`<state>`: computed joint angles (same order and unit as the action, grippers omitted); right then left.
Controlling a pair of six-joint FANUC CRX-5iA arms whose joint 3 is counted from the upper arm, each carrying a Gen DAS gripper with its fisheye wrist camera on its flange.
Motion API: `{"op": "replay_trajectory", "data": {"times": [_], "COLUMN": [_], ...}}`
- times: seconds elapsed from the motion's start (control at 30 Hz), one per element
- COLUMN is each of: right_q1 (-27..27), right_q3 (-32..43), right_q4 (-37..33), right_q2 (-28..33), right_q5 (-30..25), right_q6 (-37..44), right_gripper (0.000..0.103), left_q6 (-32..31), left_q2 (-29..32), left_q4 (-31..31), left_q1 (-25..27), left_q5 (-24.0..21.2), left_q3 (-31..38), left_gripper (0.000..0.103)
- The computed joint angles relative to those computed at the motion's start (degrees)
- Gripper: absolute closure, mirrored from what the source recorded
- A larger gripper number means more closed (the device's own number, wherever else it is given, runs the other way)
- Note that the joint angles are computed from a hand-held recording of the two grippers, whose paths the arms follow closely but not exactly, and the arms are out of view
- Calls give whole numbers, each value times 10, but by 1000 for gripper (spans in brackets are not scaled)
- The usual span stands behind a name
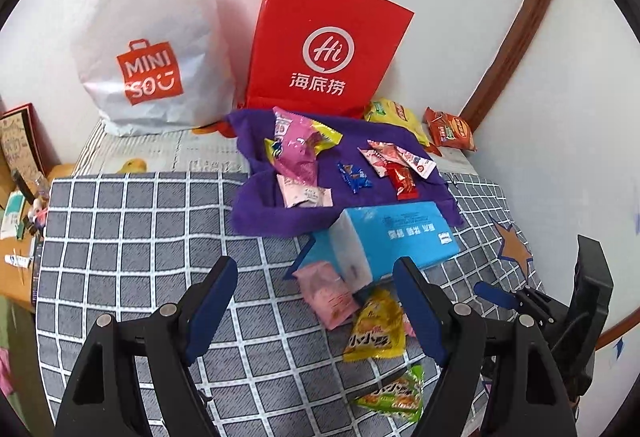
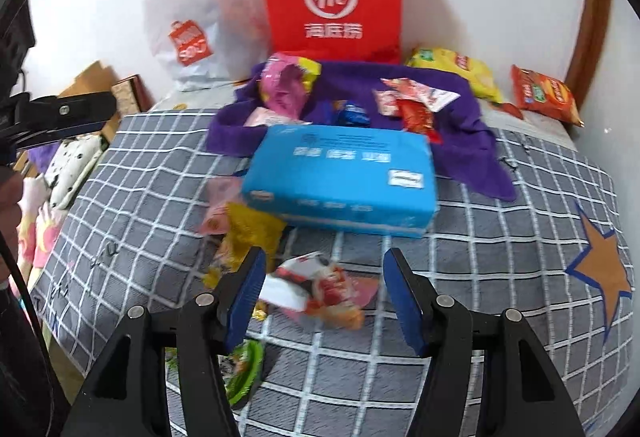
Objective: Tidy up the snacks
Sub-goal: 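Move both open tools back over the snacks on the bed cover, then grasp the pink cake packet with the left tool while the right tool grasps the red-white candy bag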
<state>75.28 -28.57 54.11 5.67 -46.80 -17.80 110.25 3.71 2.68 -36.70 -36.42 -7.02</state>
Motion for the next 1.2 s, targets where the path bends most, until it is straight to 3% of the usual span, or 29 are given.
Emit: {"op": "replay_trajectory", "data": {"times": [0.13, 0.43, 0.6, 0.83, 0.97, 1.2], "right_q1": [6, 12, -1, -12, -9, -1], "right_q3": [0, 47, 16, -51, -70, -101], "right_q4": [19, -24, 7, 83, 83, 78], "right_q2": [11, 73, 61, 15, -5, -30], "right_q5": [6, -45, -14, 26, 15, -6], "right_q6": [7, 80, 26, -70, -75, -85], "right_gripper": [32, 30, 57, 60, 60, 60], "left_q6": [-4, -14, -9, 18, 53, 52], "left_q2": [-7, -3, 14, 66, 111, 177], "left_q4": [8, 18, 19, 7, -32, -28], "left_q1": [2, -2, -4, -16, -30, -34], "left_q5": [6, 6, -1, -26, -62, -87], "left_q3": [-15, -31, -26, 9, 60, 117], "left_gripper": [25, 25, 25, 25, 26, 30]}}
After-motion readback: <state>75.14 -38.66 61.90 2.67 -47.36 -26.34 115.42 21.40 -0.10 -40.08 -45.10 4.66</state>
